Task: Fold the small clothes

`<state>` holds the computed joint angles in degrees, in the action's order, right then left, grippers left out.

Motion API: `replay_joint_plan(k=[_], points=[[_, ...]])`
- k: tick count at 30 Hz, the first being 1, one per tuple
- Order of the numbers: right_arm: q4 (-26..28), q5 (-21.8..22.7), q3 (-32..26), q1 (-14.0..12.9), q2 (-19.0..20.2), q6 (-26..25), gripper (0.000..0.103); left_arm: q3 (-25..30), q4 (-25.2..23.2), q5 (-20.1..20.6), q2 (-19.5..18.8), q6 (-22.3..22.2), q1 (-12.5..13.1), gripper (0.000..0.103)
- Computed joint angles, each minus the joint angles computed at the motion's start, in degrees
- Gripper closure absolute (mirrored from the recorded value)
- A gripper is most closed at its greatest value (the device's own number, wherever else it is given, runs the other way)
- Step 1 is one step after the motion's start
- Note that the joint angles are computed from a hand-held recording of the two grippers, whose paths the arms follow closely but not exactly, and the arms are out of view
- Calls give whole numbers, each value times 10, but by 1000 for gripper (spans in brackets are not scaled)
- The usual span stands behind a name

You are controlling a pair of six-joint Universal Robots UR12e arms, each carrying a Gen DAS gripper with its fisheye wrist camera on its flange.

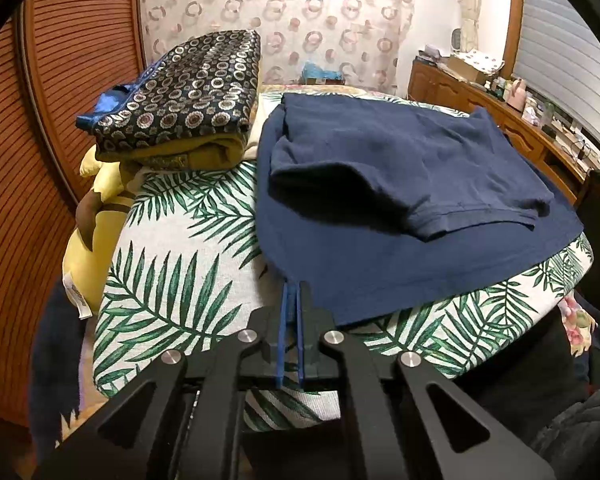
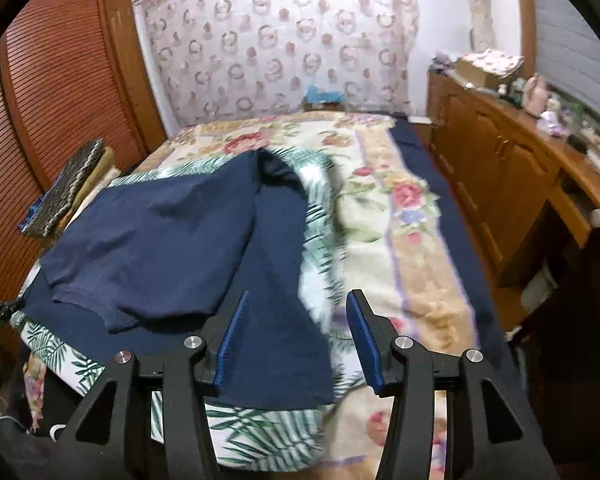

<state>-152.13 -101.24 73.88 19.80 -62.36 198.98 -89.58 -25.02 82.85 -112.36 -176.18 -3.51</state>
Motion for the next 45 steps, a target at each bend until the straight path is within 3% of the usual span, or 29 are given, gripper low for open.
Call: replay_joint_plan(k=[3,6,9,13,16,24,27,33,37,40,41,42,44,45], points=[[5,31,-22,-1,19,-4,51,-1,10,-1,3,-5,1,99],[14,55,-44,0,38,-22,51,4,14,-5,2,-5,1,85],[26,67,-72,-1,59,-39,51,17,2,-4,-4,-4,-1,59],[42,80,-101,-3,80,-56,51,38,-7,-27,-18,-3,0,48],[52,79,-122,-2,95,-58,51,63,-16,-38,-36,-8,-2,48],[80,58,-154,-1,118,-43,51,127,-55,4,-80,-21,-12,48],[86,62,-164,1,125,-44,51,141,-59,-11,-90,-31,-9,48],[102,20,-182,14,134,-65,51,160,-71,-50,-103,-63,-3,53],[102,10,-183,18,136,-73,51,173,-82,-13,-111,-55,-8,53],[102,14,-182,17,135,-70,51,180,-94,-13,-116,-56,-7,53],[100,15,-181,16,135,-70,55,180,-89,-15,-117,-53,-7,53],[97,16,-180,17,135,-71,70,178,-83,-15,-117,-49,-7,57],[89,26,-171,15,129,-74,85,176,-76,-13,-116,-35,-9,86],[84,30,-167,14,127,-75,94,174,-69,-10,-115,-32,-10,92]])
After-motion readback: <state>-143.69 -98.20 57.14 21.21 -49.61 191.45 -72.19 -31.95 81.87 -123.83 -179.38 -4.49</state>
